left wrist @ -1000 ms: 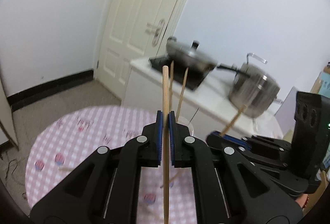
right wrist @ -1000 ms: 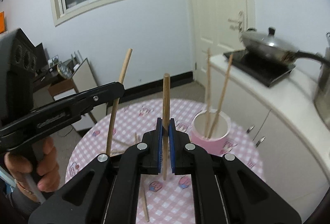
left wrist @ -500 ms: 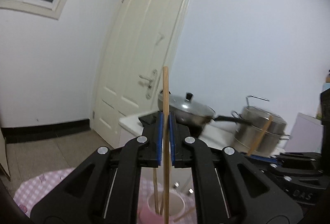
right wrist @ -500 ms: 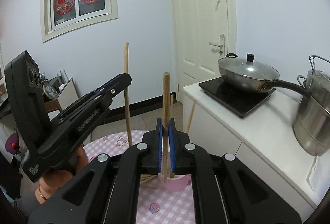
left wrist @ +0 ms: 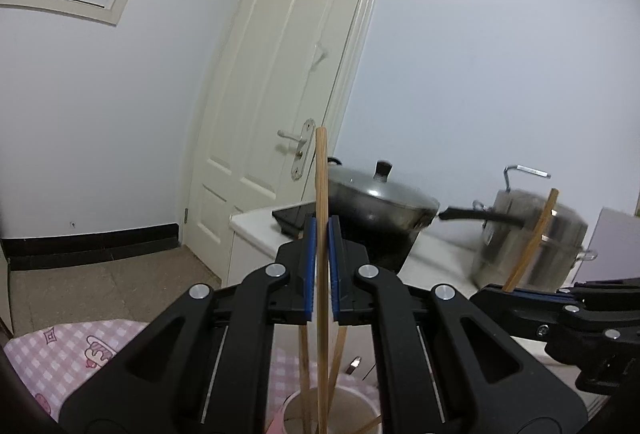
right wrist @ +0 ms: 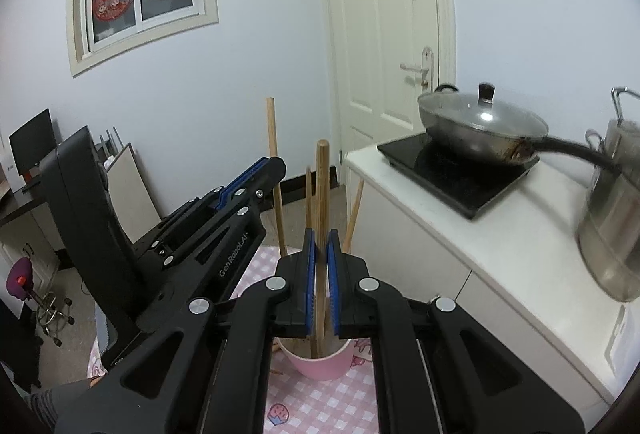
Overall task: Organize utensils
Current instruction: 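Raise both held chopsticks upright and insert them into the pink cup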
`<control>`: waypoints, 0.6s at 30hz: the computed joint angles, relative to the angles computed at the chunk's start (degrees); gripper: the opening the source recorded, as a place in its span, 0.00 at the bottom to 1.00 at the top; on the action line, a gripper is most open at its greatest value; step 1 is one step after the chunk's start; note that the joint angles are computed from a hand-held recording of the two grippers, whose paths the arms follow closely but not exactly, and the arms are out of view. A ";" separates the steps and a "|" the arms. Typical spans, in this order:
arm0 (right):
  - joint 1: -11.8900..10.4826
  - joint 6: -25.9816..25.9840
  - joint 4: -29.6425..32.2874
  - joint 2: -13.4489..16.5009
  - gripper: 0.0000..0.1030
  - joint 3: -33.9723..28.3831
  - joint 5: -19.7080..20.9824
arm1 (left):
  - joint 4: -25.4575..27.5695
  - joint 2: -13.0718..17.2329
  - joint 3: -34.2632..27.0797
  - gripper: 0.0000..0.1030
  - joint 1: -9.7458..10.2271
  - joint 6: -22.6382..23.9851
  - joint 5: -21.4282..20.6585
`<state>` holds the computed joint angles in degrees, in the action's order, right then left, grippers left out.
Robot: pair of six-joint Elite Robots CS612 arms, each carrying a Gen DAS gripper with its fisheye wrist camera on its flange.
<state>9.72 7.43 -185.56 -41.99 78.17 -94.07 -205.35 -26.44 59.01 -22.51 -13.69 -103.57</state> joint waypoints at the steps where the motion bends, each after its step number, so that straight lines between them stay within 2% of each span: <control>1: -0.09 0.24 0.35 0.18 0.05 0.06 0.28 | -0.08 0.12 0.19 0.06 -0.05 0.62 0.01; 6: -0.17 1.15 0.76 0.62 0.05 0.44 0.62 | -0.38 0.30 1.24 0.06 0.00 2.32 -0.29; 18: 0.68 1.74 1.23 1.82 0.05 0.77 -2.76 | -0.21 -0.93 4.58 0.06 0.08 4.61 0.04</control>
